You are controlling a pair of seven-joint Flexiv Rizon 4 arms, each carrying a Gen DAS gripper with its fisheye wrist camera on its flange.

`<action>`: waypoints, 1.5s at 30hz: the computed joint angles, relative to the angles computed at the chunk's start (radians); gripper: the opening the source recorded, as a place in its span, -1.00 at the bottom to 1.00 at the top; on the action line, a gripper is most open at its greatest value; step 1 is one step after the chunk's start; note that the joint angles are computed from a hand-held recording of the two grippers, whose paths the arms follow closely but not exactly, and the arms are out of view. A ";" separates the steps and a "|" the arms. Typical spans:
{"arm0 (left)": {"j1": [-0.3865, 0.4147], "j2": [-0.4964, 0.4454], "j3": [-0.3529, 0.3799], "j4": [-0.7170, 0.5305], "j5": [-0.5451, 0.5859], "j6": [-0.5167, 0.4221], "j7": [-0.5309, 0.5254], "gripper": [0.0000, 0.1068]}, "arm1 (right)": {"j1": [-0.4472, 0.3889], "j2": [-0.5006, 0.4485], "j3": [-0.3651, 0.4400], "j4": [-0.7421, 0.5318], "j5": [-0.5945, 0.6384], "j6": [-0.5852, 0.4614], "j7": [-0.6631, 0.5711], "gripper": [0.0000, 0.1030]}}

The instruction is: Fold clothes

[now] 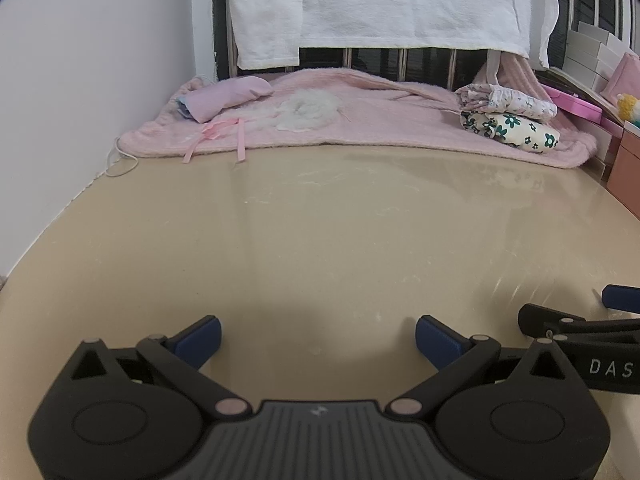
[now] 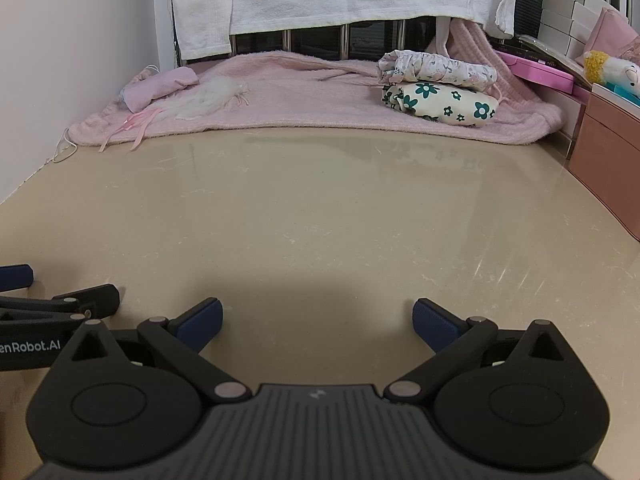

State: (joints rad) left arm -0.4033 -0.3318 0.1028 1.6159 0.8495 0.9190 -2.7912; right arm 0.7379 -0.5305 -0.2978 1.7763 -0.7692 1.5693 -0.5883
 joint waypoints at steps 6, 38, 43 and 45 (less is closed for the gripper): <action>0.001 0.000 -0.001 0.000 -0.001 0.000 0.003 0.93 | 0.003 -0.001 -0.003 0.000 0.002 0.001 -0.001 0.99; 0.000 0.000 -0.002 0.001 -0.006 0.000 0.006 0.93 | 0.018 0.003 -0.023 0.007 0.001 -0.001 0.010 0.99; 0.001 0.000 -0.002 0.001 -0.005 0.000 0.007 0.93 | 0.019 0.004 -0.025 0.009 -0.009 0.000 0.021 0.99; 0.000 0.000 -0.002 0.001 -0.005 0.000 0.006 0.93 | 0.018 0.004 -0.025 0.009 -0.012 0.001 0.023 0.99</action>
